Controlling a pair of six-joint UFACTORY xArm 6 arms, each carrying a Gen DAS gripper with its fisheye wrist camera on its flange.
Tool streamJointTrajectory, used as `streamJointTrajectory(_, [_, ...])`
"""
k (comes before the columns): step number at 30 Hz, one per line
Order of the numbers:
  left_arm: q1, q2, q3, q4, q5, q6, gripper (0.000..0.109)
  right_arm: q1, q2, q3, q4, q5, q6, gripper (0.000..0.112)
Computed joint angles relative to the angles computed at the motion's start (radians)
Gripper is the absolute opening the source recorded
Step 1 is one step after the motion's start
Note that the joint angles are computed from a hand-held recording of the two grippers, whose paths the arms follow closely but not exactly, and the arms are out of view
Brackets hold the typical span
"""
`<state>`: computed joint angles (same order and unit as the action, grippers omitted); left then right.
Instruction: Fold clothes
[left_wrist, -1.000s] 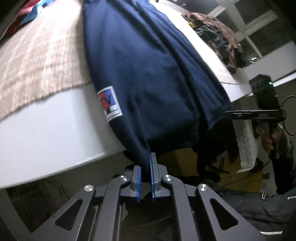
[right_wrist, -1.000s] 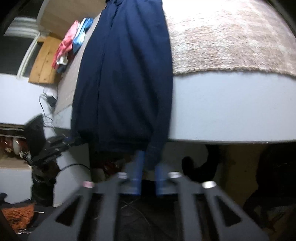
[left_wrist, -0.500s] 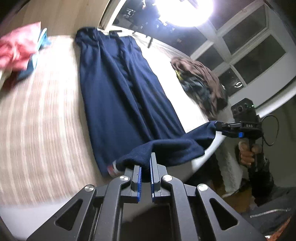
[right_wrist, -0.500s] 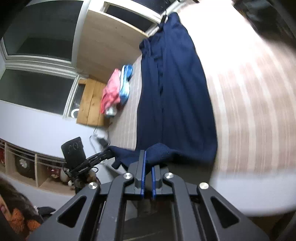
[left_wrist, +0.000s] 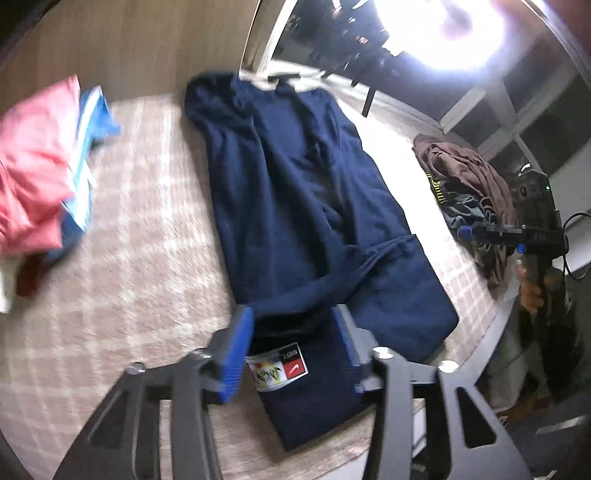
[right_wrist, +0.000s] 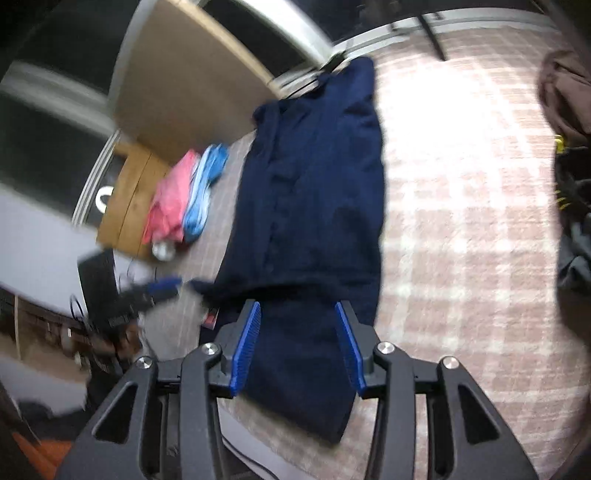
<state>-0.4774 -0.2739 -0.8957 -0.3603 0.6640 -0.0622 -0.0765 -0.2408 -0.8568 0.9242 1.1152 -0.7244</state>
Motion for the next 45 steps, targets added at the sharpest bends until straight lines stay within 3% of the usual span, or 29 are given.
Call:
streamJointTrajectory(8, [0.019,0.093,-0.057,0.069,0.044,-0.031,0.049,0.232,0.166,-0.085,0.027,0.019,-0.113,0.042])
streamJointTrajectory(11, [0.018,0.114,-0.060,0.150,0.068,-0.036,0.049,0.325,0.235,-0.121,0.025,-0.121,-0.085,0.042])
streamJointTrajectory(13, [0.020,0.159,-0.079,0.133,0.053,0.009,0.049,0.347,0.272,-0.138,-0.044,-0.244,-0.007,0.042])
streamJointTrajectory(15, [0.024,0.218,-0.108,0.088,0.012,0.062,0.049,0.312,0.267,-0.134,0.002,-0.256,0.024,0.042])
streamJointTrajectory(19, [0.032,0.313,-0.193,0.231,0.012,-0.028,0.047,0.264,0.171,-0.067,0.039,-0.278,-0.001,0.042])
streamJointTrajectory(23, [0.022,0.243,-0.145,0.094,-0.042,0.117,0.047,0.246,0.097,-0.006,-0.003,-0.223,-0.011,0.042])
streamJointTrajectory(27, [-0.010,0.282,-0.163,0.043,-0.039,0.217,0.049,0.296,0.092,0.043,-0.131,-0.325,0.047,0.042])
streamJointTrajectory(30, [-0.030,0.332,-0.171,0.147,-0.093,0.181,0.049,0.280,0.115,0.053,-0.199,-0.381,0.114,0.036])
streamJointTrajectory(31, [-0.029,0.341,-0.184,0.180,-0.074,0.157,0.049,0.264,0.102,0.058,-0.195,-0.394,0.123,0.036])
streamJointTrajectory(35, [-0.001,0.265,-0.137,0.152,-0.059,0.129,0.047,0.167,-0.044,0.129,-0.142,-0.437,0.125,0.036])
streamJointTrajectory(40, [0.051,0.087,-0.077,0.070,-0.013,0.170,0.047,0.062,-0.217,0.158,-0.186,-0.341,0.173,0.036])
streamJointTrajectory(45, [0.104,0.022,-0.164,0.151,0.017,0.150,0.049,0.031,-0.298,0.046,-0.217,-0.291,0.164,0.045])
